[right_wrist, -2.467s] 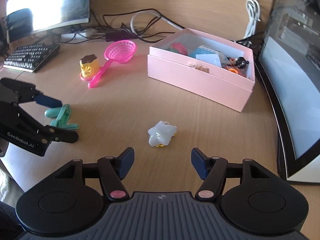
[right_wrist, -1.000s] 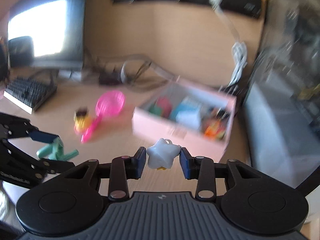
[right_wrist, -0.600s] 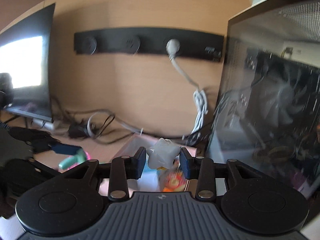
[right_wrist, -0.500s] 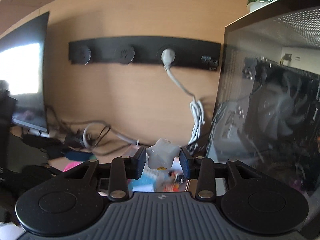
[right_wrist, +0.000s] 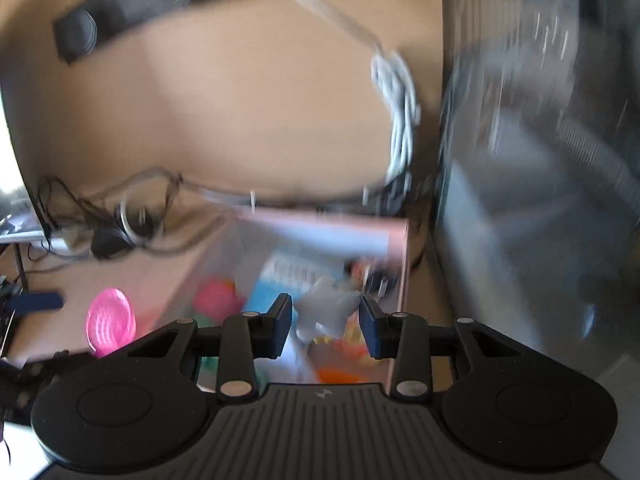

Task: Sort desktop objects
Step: 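Carry the crank and star into the pink box and open both tools, then grasp the pink strainer with the right tool while the left tool grasps the yellow cup toy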

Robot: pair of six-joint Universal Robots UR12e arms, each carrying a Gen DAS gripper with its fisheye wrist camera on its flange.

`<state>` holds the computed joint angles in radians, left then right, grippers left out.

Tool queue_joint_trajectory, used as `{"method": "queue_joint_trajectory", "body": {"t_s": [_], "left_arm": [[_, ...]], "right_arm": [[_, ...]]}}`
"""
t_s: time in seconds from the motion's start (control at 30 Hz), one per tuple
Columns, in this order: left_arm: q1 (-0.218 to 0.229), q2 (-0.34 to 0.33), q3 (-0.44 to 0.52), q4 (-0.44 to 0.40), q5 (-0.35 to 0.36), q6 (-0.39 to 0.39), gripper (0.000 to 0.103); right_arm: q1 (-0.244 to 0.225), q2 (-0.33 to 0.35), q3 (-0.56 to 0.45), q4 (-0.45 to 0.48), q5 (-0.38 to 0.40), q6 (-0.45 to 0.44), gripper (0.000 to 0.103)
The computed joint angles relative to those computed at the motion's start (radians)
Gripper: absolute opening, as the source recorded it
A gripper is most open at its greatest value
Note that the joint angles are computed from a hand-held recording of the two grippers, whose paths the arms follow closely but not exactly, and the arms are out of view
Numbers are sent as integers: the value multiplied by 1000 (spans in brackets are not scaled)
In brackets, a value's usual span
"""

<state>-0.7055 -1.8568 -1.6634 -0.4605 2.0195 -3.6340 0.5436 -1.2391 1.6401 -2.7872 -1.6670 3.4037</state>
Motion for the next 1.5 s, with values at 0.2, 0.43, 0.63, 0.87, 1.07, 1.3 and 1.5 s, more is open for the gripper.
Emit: {"method": "queue_joint_trajectory", "body": {"t_s": [0.2, 0.43, 0.63, 0.87, 1.07, 1.3, 1.5], "left_arm": [[-4, 30, -57, -88, 3, -157, 97], [-14, 65, -96, -128, 24, -244, 99], [-28, 94, -123, -205, 85, -322, 100], [-33, 146, -177, -284, 101, -465, 100], [-36, 172, -208, -291, 99, -483, 100], [-37, 173, -232, -232, 72, -465, 100], [-27, 147, -212, -221, 53, -370, 100]], "right_arm": [[21, 8, 3, 32, 7, -25, 37], [42, 38, -51, 74, 106, -79, 38], [87, 63, -86, 59, 148, -195, 46], [125, 133, -185, 51, 181, -262, 77], [137, 251, -357, 184, 201, -184, 81], [115, 280, -400, 232, 277, -97, 81], [150, 310, -432, 314, 215, -204, 79]]}}
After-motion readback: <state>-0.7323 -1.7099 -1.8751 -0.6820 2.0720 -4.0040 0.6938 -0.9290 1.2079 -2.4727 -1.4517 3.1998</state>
